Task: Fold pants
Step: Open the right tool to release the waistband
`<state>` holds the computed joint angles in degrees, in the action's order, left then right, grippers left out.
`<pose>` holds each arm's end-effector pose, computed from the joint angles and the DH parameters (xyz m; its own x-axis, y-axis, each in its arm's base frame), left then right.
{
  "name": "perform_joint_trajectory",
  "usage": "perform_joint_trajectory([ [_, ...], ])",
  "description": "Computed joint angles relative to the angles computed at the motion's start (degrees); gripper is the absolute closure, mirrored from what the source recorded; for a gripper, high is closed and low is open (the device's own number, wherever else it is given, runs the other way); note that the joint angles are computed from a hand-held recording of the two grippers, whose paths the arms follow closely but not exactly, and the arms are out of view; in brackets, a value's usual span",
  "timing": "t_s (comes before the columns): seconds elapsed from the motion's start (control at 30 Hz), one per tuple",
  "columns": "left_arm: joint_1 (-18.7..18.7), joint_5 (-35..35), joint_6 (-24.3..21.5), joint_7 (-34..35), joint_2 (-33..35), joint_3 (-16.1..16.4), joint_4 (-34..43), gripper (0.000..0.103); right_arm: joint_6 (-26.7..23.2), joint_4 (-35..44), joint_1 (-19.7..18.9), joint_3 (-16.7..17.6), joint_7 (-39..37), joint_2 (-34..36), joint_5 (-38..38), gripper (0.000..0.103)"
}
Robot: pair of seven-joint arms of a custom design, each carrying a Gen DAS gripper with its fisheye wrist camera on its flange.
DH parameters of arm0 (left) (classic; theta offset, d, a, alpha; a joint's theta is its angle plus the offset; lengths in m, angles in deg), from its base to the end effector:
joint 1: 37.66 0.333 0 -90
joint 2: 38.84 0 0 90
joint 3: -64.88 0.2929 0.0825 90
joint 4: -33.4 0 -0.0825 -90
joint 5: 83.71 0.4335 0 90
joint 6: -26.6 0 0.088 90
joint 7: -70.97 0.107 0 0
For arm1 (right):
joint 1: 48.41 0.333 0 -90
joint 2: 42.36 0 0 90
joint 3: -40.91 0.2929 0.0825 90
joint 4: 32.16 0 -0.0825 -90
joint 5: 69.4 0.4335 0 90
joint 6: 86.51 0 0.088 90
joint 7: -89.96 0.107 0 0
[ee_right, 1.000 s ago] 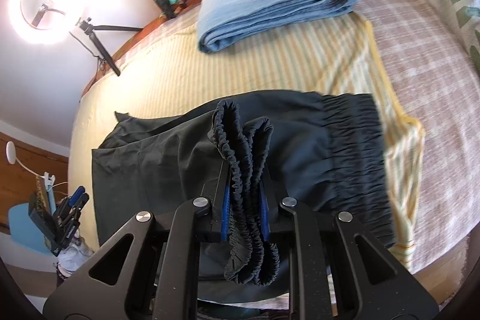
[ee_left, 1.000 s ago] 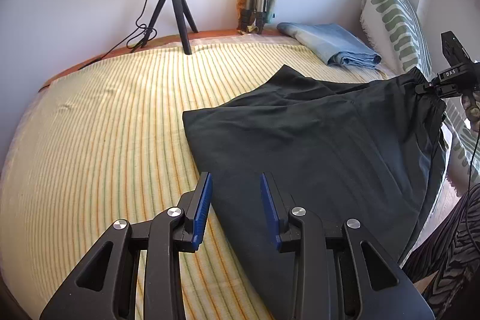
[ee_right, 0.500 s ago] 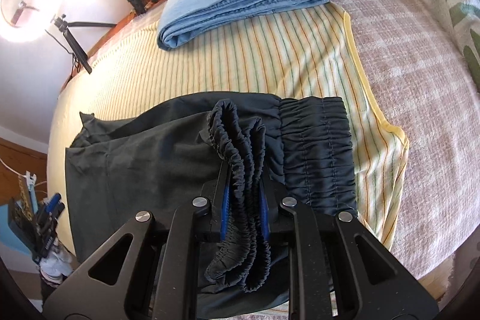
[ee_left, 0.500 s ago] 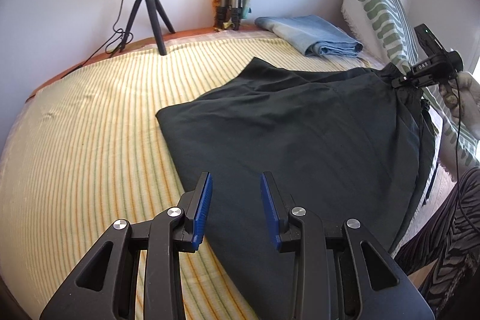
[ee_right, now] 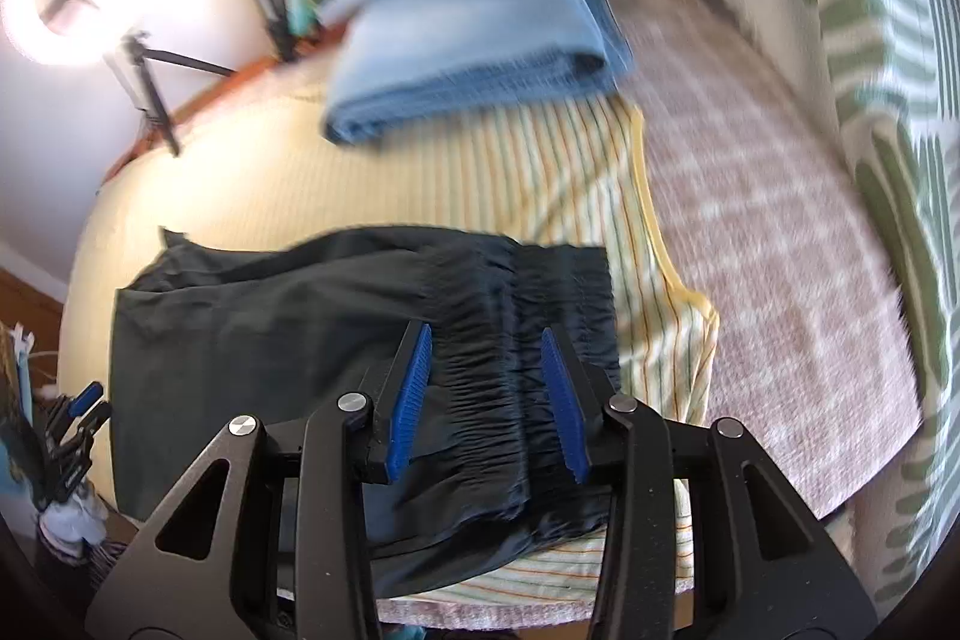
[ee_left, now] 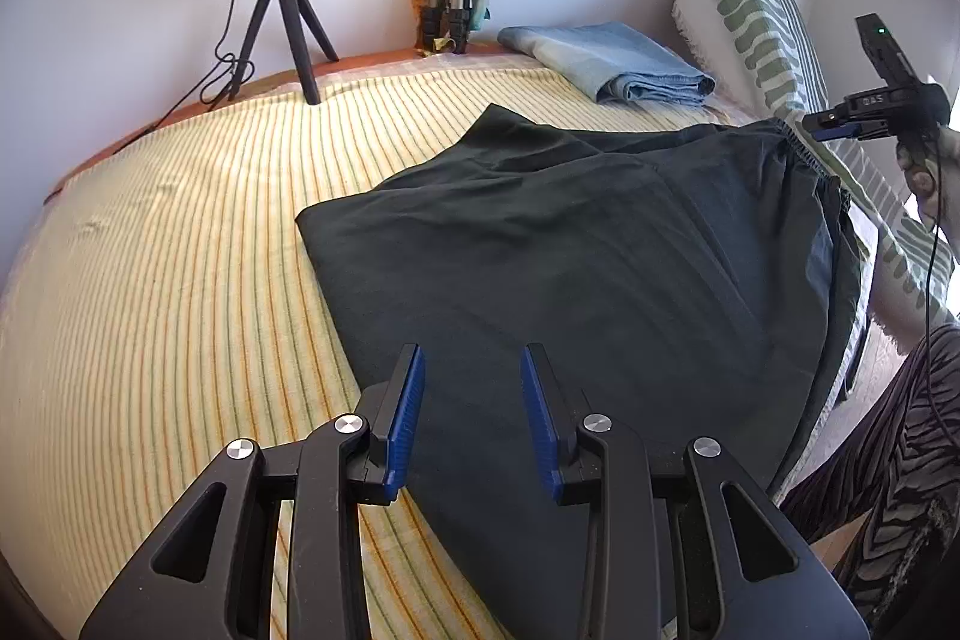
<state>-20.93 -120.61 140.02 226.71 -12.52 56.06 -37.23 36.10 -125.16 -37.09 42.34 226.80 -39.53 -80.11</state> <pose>0.7543 0.0920 0.5290 -0.7431 -0.6628 0.0915 -0.5379 0.5104 -0.6710 0.6488 0.1383 0.6044 -0.4575 -0.8673 -0.1963 -0.7516 0.4951 -0.4359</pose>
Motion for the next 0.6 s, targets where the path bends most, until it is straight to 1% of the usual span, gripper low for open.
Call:
perform_joint_trajectory([
  [0.13, 0.6, -0.3, -1.6, -2.2, 0.6, 0.2, 1.2, 0.071, 3.9, -0.7, 0.5, 0.7, -3.0, -0.2, 2.5, 0.063],
  [0.17, 0.7, -0.3, -1.9, -2.6, 0.6, 0.3, 1.2, 0.068, 3.6, 0.0, 0.8, 0.9, -3.7, 0.5, 2.6, 0.063],
  [0.2, 0.9, -0.2, -2.4, -3.1, 0.6, 0.4, 1.3, 0.062, 2.9, 1.0, 1.1, 1.0, -4.2, 1.5, 2.1, 0.063],
  [0.23, 1.1, -0.1, -2.7, -3.5, 0.5, 0.5, 1.0, 0.061, 2.6, 1.6, 1.3, 1.1, -4.3, 2.3, 1.8, 0.063],
  [0.33, 1.7, -0.2, -3.5, -3.2, -0.7, 0.7, -0.7, 0.061, 2.8, 2.2, 1.6, 0.9, -4.0, 4.0, 2.3, 0.063],
  [0.43, 2.0, -0.5, -2.6, -1.5, -3.0, 1.1, -4.2, 0.061, 1.3, 2.9, 1.7, 0.6, -3.6, 5.4, 1.5, 0.063],
  [0.53, 1.7, 0.2, -1.9, 0.0, -5.0, 2.0, -7.6, 0.061, 1.7, 2.4, 1.2, 0.4, -3.2, 6.0, 3.8, 0.063],
  [0.6, 1.4, 0.9, -1.6, 1.3, -6.6, 2.5, -10.2, 0.061, 1.1, 3.2, 1.1, 0.4, -2.9, 6.8, 3.9, 0.063],
])
